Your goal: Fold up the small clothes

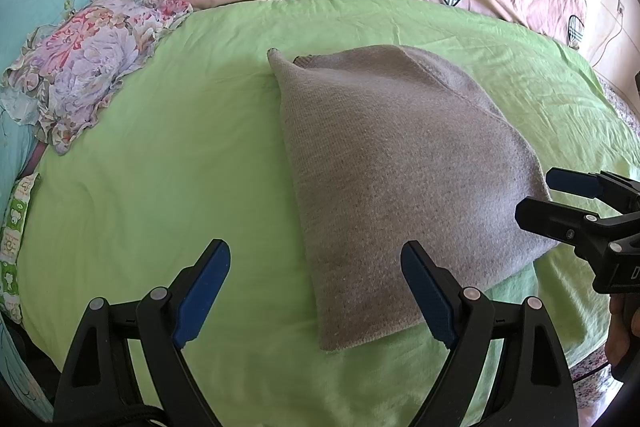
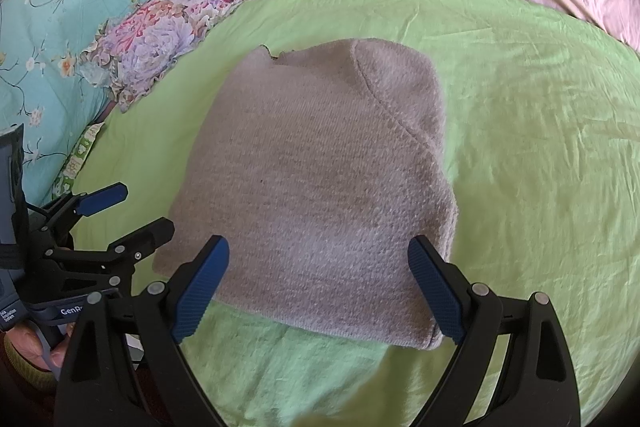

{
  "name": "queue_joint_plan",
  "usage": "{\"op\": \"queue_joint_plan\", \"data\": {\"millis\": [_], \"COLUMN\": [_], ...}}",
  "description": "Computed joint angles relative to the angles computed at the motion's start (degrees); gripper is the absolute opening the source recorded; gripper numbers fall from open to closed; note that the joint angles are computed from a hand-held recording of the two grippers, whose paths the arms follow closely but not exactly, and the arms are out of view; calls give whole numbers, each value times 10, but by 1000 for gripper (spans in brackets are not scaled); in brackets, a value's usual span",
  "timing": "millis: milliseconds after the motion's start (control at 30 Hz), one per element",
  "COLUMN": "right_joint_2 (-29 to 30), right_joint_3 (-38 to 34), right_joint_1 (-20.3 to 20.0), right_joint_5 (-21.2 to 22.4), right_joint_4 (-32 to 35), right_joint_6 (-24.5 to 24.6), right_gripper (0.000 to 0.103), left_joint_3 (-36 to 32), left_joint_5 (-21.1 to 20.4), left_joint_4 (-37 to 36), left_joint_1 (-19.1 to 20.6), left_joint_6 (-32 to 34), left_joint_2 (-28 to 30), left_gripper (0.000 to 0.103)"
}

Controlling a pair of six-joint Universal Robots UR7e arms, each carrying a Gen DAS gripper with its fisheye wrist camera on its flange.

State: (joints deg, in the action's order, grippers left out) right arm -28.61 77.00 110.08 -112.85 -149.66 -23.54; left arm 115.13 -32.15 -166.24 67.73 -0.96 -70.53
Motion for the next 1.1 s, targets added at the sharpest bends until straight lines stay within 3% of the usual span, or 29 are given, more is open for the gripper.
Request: {"op": "queue_joint_plan", "data": {"millis": [767, 1100], "right_joint_2": [16, 18], "right_joint_3": [-41, -52], "right_joint_1": [-4, -13], "right_joint_5": [-2, 14], "right_joint_4": [11, 15], "right_joint_6": [-12, -10], "right_gripper": [91, 91], "left_joint_3": [-31, -38], "left_joint_5": [-3, -2], "left_joint_4": [-12, 0], "left_joint_1": [5, 2], "left_joint_6": [31, 13], "left_joint_2": [13, 19], "left_gripper": [88, 88]}}
